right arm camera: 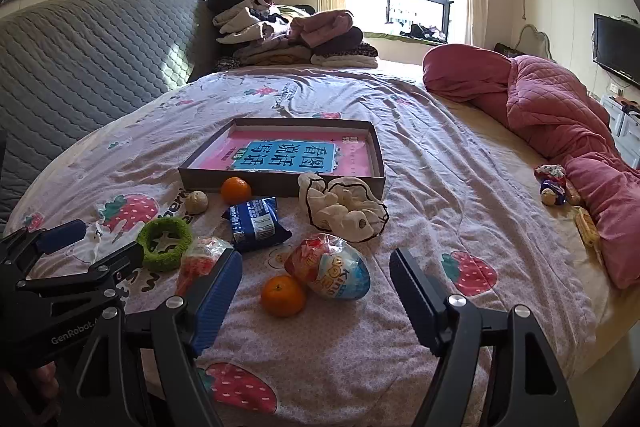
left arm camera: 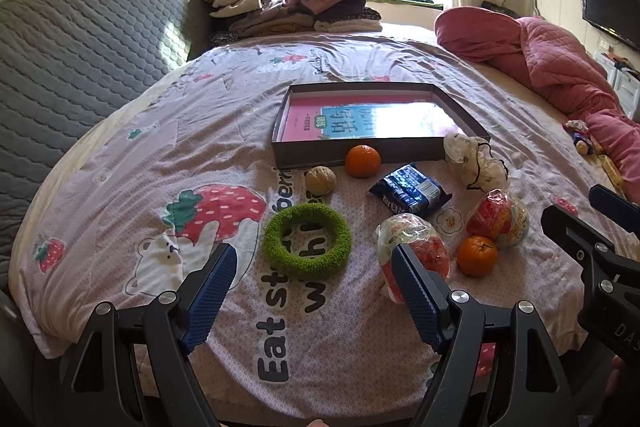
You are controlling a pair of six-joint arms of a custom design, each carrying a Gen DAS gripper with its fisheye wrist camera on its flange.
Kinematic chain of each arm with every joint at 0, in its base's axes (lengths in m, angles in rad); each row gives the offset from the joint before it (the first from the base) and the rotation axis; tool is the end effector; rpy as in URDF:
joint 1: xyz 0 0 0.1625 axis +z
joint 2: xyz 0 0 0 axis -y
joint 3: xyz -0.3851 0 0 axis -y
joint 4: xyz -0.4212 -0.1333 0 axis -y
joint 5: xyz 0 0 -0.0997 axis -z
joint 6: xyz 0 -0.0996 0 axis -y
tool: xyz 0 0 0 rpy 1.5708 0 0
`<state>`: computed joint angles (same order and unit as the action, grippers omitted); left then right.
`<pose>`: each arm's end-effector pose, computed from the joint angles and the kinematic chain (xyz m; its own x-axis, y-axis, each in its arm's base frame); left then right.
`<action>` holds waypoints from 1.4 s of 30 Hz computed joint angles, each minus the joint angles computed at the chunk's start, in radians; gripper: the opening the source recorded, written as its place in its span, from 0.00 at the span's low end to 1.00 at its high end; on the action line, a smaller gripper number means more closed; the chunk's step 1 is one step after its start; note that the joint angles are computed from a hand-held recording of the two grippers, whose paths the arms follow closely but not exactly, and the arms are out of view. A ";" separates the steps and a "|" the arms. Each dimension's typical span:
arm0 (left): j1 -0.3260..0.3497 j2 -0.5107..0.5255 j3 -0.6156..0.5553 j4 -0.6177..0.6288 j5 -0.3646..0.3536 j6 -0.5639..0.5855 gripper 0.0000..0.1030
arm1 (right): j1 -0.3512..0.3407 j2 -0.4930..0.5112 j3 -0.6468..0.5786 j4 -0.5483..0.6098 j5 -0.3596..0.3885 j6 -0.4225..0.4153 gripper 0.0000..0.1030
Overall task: Organize objects
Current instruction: 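Move both tools toward the green fuzzy ring and the mandarin orange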
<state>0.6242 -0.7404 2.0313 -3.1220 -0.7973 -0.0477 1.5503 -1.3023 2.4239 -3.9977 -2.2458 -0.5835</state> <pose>-0.2996 -0.4658 -0.0257 -0.6008 0.4480 -0.6621 0.7563 0.5868 -0.2893 0.0631 -0.3876 0.2302 -0.6440 0.3719 0.6685 -0.4187 0.5599 -0.7150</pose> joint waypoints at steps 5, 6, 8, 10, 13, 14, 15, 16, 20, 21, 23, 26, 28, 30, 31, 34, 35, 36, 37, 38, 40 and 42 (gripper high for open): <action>-0.005 -0.005 0.007 -0.010 0.000 0.006 0.78 | 0.006 -0.004 0.001 0.011 -0.002 -0.001 0.73; -0.007 -0.006 0.010 -0.014 0.003 0.006 0.78 | 0.009 -0.002 0.000 0.006 -0.005 -0.004 0.73; -0.010 -0.009 0.014 -0.013 0.004 0.006 0.78 | 0.012 -0.002 0.002 0.001 -0.007 -0.006 0.73; -0.012 -0.012 0.018 -0.019 0.003 0.008 0.78 | 0.016 -0.001 0.002 -0.007 -0.005 -0.012 0.73; -0.016 -0.016 0.022 -0.023 0.006 0.007 0.78 | 0.023 0.002 0.000 -0.018 -0.010 -0.020 0.73; -0.016 -0.018 0.024 -0.022 0.007 0.005 0.78 | 0.026 0.002 0.000 -0.023 -0.011 -0.022 0.73; -0.018 -0.019 0.026 -0.026 0.007 0.006 0.78 | 0.027 0.001 0.001 -0.025 -0.010 -0.024 0.73; -0.018 -0.020 0.027 -0.026 0.007 0.009 0.78 | 0.027 0.001 0.001 -0.024 -0.010 -0.025 0.73; -0.023 -0.025 0.032 -0.024 0.009 0.009 0.78 | 0.030 0.000 0.002 -0.026 -0.012 -0.026 0.73; -0.023 -0.026 0.033 -0.024 0.009 0.010 0.78 | 0.032 0.001 0.004 -0.029 -0.013 -0.026 0.73; -0.025 -0.027 0.034 -0.025 0.009 0.009 0.78 | 0.033 0.001 0.004 -0.031 -0.014 -0.027 0.73; -0.028 -0.029 0.037 -0.026 0.011 0.007 0.78 | 0.037 0.000 0.006 -0.037 -0.014 -0.030 0.73; -0.028 -0.032 0.038 -0.026 0.011 0.009 0.78 | 0.038 0.002 0.005 -0.043 -0.015 -0.033 0.73; -0.029 -0.032 0.039 -0.027 0.010 0.008 0.78 | 0.040 0.002 0.005 -0.041 -0.016 -0.032 0.73; -0.030 -0.032 0.039 -0.026 0.011 0.007 0.78 | 0.040 0.001 0.005 -0.042 -0.014 -0.033 0.73; -0.031 -0.033 0.041 -0.027 0.011 0.007 0.78 | 0.041 0.002 0.007 -0.044 -0.015 -0.034 0.73; -0.031 -0.034 0.042 -0.027 0.012 0.005 0.78 | 0.042 0.002 0.007 -0.044 -0.016 -0.035 0.73; -0.031 -0.035 0.042 -0.026 0.010 0.005 0.78 | 0.042 0.003 0.007 -0.046 -0.016 -0.035 0.73; -0.031 -0.036 0.044 -0.027 0.009 0.006 0.78 | 0.042 0.002 0.008 -0.046 -0.015 -0.036 0.73; -0.032 -0.036 0.044 -0.028 0.009 0.006 0.78 | 0.043 0.003 0.008 -0.047 -0.016 -0.036 0.73; -0.032 -0.036 0.045 -0.028 0.009 0.007 0.78 | 0.044 0.002 0.009 -0.048 -0.016 -0.037 0.73; -0.031 -0.038 0.046 -0.025 0.008 0.006 0.78 | 0.043 0.001 0.008 -0.047 -0.016 -0.036 0.73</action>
